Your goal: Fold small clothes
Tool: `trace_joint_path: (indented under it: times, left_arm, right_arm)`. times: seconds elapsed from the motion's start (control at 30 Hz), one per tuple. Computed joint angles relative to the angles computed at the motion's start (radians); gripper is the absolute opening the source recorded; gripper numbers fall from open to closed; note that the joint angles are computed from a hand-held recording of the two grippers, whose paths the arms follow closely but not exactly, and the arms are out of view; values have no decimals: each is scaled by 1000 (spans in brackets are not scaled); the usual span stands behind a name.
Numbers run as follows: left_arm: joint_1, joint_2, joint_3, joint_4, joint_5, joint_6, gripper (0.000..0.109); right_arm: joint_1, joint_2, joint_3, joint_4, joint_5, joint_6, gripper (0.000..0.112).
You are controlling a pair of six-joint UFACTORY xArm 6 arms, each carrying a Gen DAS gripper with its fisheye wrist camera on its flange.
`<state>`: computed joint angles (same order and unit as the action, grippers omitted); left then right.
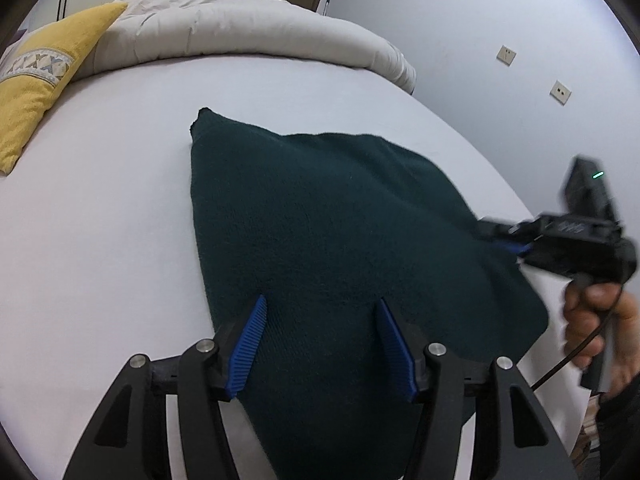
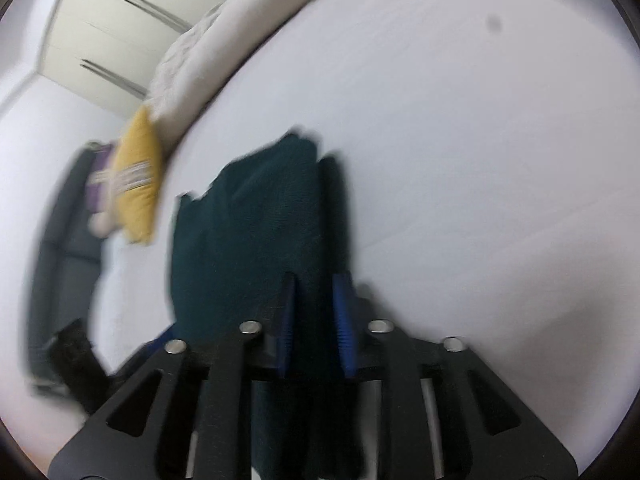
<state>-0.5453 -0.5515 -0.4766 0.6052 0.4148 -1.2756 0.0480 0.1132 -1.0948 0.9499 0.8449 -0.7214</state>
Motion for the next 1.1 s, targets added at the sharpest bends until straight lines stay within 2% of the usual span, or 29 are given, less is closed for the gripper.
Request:
trace_joint_path:
  times: [0.03,0.07,0.13,0.2,0.3,0.37,0.4,0.47,0.5,0.57,0.67,0.73,0.83,0.9,0.93,0.97,1.1]
  left_arm:
    - [2,0,-1,-10,0,10,61]
    - [6,-1,3,-14,-7,11,61]
    - [7,12,-2,-2,-12,1,61]
    - [-4,27,-17,12,2,-10,61]
    - [-5,15,-14,-21,4,13,61]
    - [-5,-9,-10,-39,17,21,57]
    - [-4,-14,-19,-40,30,12,51]
    - [0,-22,-37,-6,42,-20,50]
    - [-1,-10,-61,35,61,-36,50]
    - [9,52,-129,67,87,-7,50]
    - [58,158,-206,60,85,44,50]
    - [89,229,-231,26,79,82,54]
    - [60,264,-248,135,126,35,56]
    - [46,275,-257,176,149,-3,56]
    - [55,278,-255,160,132,2,56]
    - [64,276,-251,139,118,17,56]
    - [95,265,-232,61,72,93,56]
  right_arm:
    - [8,-58,39,3,-41,-11,24]
    - [9,-102,69,48,-40,-59,24]
    - [5,-170,104,131,57,-152,24]
    - [37,-201,135,122,71,-170,24]
    - [51,-150,179,24,79,-101,20]
    - [-12,-129,220,124,142,-190,19]
    - [-40,-138,244,168,161,-233,19]
    - [-71,-160,273,182,184,-270,16]
    - [-78,-164,279,177,183,-288,16]
    - [-72,-150,261,168,187,-276,7]
    - [-75,-151,250,126,192,-249,6]
    - [-73,-175,250,71,178,-241,6]
    - [-80,-197,198,-15,177,-168,14]
    - [-65,-208,143,5,169,-157,24]
    - [-51,-186,95,26,170,-146,33]
    - [-35,-153,44,39,180,-127,38]
    - [13,77,-241,41,304,-10,39]
